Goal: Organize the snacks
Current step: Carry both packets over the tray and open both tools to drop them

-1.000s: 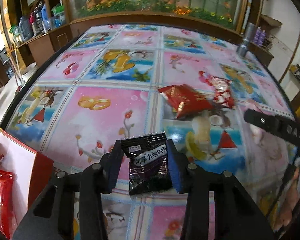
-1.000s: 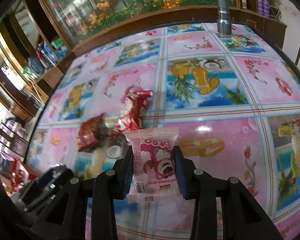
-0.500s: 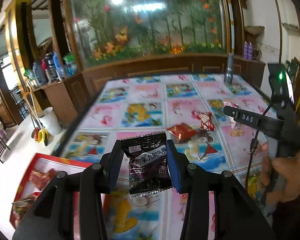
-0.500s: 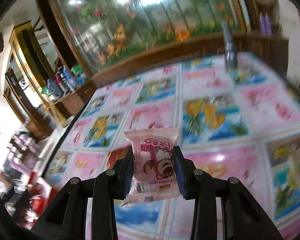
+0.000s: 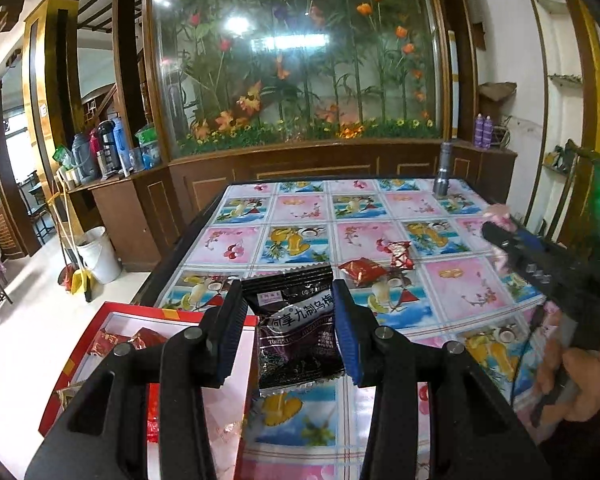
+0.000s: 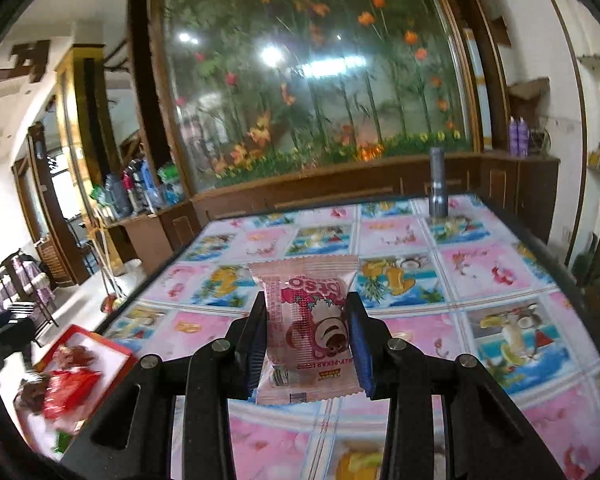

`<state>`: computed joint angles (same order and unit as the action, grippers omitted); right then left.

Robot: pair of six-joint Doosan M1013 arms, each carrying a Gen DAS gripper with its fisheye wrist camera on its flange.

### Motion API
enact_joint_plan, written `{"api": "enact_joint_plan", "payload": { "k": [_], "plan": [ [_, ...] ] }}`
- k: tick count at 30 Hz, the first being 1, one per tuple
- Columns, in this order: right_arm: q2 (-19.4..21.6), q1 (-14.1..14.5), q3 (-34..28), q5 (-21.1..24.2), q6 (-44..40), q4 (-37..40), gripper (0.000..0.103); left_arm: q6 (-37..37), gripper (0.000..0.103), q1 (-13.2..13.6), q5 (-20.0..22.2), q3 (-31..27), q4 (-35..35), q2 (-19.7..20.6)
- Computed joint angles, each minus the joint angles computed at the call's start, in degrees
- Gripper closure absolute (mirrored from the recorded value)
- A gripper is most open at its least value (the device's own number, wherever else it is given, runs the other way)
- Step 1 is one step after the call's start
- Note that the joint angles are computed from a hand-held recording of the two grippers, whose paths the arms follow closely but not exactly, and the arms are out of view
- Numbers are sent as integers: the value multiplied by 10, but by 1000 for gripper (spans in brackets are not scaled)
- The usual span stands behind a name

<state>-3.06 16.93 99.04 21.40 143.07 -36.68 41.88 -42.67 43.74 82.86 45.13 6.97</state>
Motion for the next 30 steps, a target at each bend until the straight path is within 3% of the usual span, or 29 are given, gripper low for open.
{"api": "enact_joint_plan", "payload": {
  "k": [6,10,24,30],
  "plan": [
    [-50,26,32,-19,155,-154,65,-20,63,-6,-23,24,20,-22],
    [-65,45,40,-21,205,-204,65,-30,63,-8,-32,37,32,-34],
    [-53,98,25,-32,131,-162,65,-88,62,-1,-44,76,88,-68],
    [-47,106,19,-36,91,-125,65,-108,62,9,-43,88,98,-77]
  ]
}}
